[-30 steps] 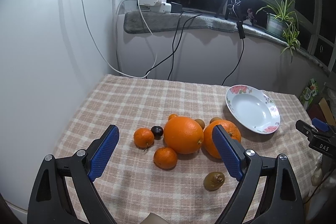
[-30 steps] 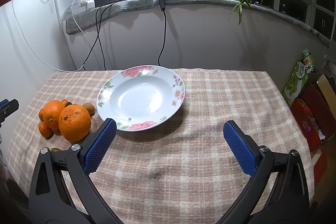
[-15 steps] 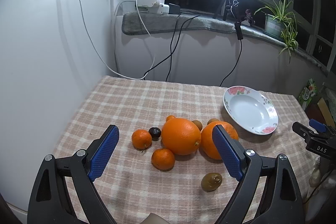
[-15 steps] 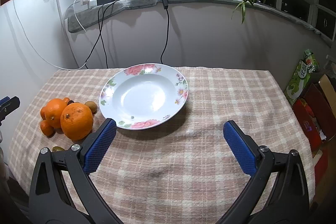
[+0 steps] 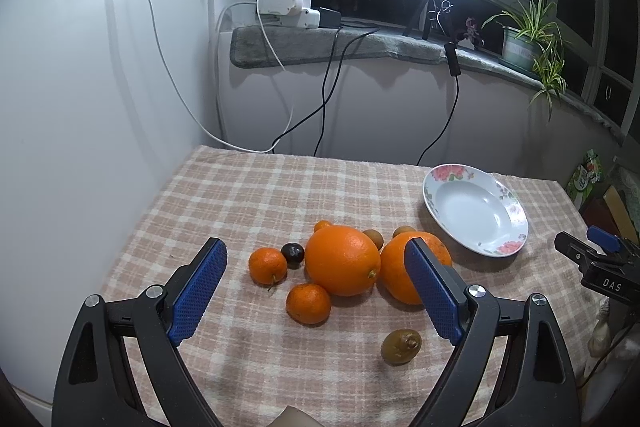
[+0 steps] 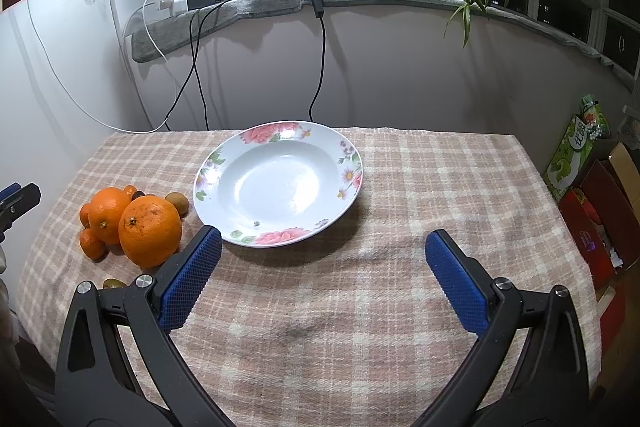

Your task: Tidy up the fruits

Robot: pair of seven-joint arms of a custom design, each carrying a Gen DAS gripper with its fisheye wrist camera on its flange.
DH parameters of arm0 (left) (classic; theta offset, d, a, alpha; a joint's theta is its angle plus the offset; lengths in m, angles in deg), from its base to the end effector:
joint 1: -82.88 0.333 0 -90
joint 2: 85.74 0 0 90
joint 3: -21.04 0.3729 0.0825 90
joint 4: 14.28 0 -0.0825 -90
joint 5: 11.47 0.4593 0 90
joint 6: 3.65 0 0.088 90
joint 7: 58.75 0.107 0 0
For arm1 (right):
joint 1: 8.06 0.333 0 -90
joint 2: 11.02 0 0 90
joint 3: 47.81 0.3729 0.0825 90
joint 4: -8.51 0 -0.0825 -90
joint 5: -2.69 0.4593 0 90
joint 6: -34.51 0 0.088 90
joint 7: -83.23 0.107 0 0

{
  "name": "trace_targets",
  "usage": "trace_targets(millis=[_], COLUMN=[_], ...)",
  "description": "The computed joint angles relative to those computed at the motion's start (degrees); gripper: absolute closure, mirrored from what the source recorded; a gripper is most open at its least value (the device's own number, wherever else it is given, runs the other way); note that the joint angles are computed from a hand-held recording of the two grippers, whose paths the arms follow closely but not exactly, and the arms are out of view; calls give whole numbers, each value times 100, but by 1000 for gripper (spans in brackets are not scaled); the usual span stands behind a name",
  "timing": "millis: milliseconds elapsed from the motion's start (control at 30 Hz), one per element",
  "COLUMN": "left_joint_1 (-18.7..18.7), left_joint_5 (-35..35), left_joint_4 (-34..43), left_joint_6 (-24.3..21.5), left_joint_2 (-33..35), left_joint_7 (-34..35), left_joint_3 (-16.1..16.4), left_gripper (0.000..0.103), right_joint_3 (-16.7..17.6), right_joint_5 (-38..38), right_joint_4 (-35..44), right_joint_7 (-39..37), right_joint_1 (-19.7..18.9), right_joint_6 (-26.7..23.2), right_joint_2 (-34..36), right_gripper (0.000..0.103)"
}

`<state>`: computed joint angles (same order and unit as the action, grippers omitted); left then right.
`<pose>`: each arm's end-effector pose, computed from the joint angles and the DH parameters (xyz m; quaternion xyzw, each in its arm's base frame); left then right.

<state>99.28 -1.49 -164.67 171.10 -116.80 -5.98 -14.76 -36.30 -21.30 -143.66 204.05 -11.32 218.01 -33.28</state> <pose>0.4396 -0.1896 0.4994 -0.6549 0.6100 -0.3279 0.3025 0.4642 0.1098 0.4724 -0.6517 0.6140 -0.2909 0.3372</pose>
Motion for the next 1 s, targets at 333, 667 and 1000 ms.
trace_targets(millis=[333, 667, 1000], left_joint_1=[-19, -67, -629], left_joint_5=[8, 2, -234], left_joint_4=[-4, -1, 1], left_joint_6=[3, 19, 123], left_joint_2=[28, 139, 533], left_joint_7=[-9, 52, 454], left_joint_3=[12, 86, 626], left_gripper=[12, 12, 14], right_joint_3=[-108, -891, -2934], right_joint_5=[36, 307, 1635], right_joint_4=[3, 98, 135], right_joint_7=[-69, -504, -1889], right_joint_1=[154, 1041, 3433], right_joint_6=[-9, -110, -290], right_joint_2=[41, 219, 272], right_gripper=[0, 0, 0])
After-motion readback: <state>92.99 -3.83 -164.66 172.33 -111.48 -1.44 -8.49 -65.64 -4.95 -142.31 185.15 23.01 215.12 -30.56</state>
